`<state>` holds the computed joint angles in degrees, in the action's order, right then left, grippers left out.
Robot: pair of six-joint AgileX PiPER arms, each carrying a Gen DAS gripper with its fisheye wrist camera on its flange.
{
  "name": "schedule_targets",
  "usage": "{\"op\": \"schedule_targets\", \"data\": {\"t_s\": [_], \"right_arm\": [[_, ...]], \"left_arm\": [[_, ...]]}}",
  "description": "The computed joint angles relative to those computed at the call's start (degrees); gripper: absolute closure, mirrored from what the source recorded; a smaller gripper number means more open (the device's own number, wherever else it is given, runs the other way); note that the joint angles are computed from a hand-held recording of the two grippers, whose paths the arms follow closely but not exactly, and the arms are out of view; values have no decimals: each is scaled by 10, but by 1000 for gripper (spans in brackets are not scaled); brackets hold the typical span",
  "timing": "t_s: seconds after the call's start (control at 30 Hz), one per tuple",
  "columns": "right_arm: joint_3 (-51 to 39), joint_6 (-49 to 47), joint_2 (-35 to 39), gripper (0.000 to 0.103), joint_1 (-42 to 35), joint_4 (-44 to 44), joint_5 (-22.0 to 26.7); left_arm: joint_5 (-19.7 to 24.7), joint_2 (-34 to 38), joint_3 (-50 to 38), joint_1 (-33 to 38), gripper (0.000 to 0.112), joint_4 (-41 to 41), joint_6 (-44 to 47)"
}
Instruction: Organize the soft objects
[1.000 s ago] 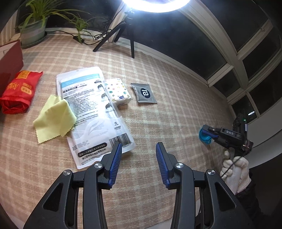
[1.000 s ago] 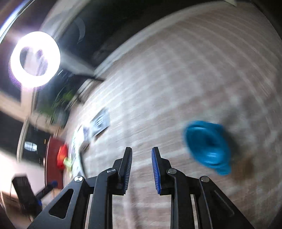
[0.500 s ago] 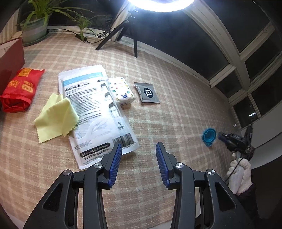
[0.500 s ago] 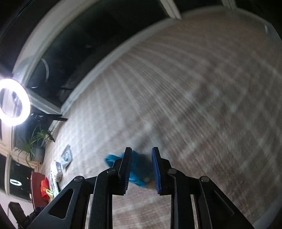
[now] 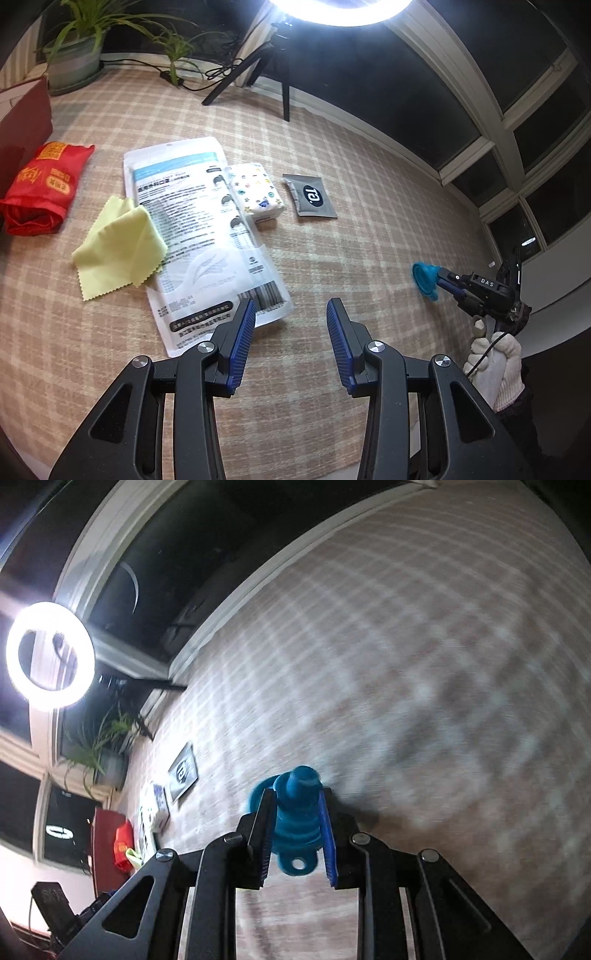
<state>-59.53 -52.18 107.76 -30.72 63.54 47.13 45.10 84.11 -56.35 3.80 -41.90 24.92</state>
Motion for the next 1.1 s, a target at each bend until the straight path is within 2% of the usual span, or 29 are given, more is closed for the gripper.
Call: {"op": "schedule_targets", "data": {"t_s": [0.07,0.23,0.27,0.3,0.4,0.47,0.63,0.7,0.8,0.87,1.03,1.1], "right_arm": [[0,-12,1,82,19,14,12],[30,-45,-44,82,48,25,-31],[37,-50,-52,79,48,23,-34],[43,-58,-60,71,52,21,-45],[84,-106,-100,53,66,34,-102],[107,-146,-119,48,67,44,-122],[143,-141,-155,46,112,-4,-198],[154,-145,-166,40,122,-7,-218],[164,-166,-166,36,133,18,-240],[166,-177,-161,36,137,36,-246],[170,-174,-152,36,170,43,-287],[180,-198,-153,36,187,76,-312]], "left_arm": [[1,-2,2,7,74,-2,5],[4,-6,11,29,74,-7,21],[5,-5,11,33,74,-6,23],[5,-3,10,34,74,-2,24],[4,8,-1,32,72,4,31],[2,21,-20,20,62,17,27],[-16,42,-58,-9,60,24,24],[-20,43,-62,-2,60,16,25],[-58,21,-39,14,60,28,15],[-92,1,-7,36,60,36,9],[-109,14,37,115,59,25,23],[-119,19,53,132,59,16,40]]}}
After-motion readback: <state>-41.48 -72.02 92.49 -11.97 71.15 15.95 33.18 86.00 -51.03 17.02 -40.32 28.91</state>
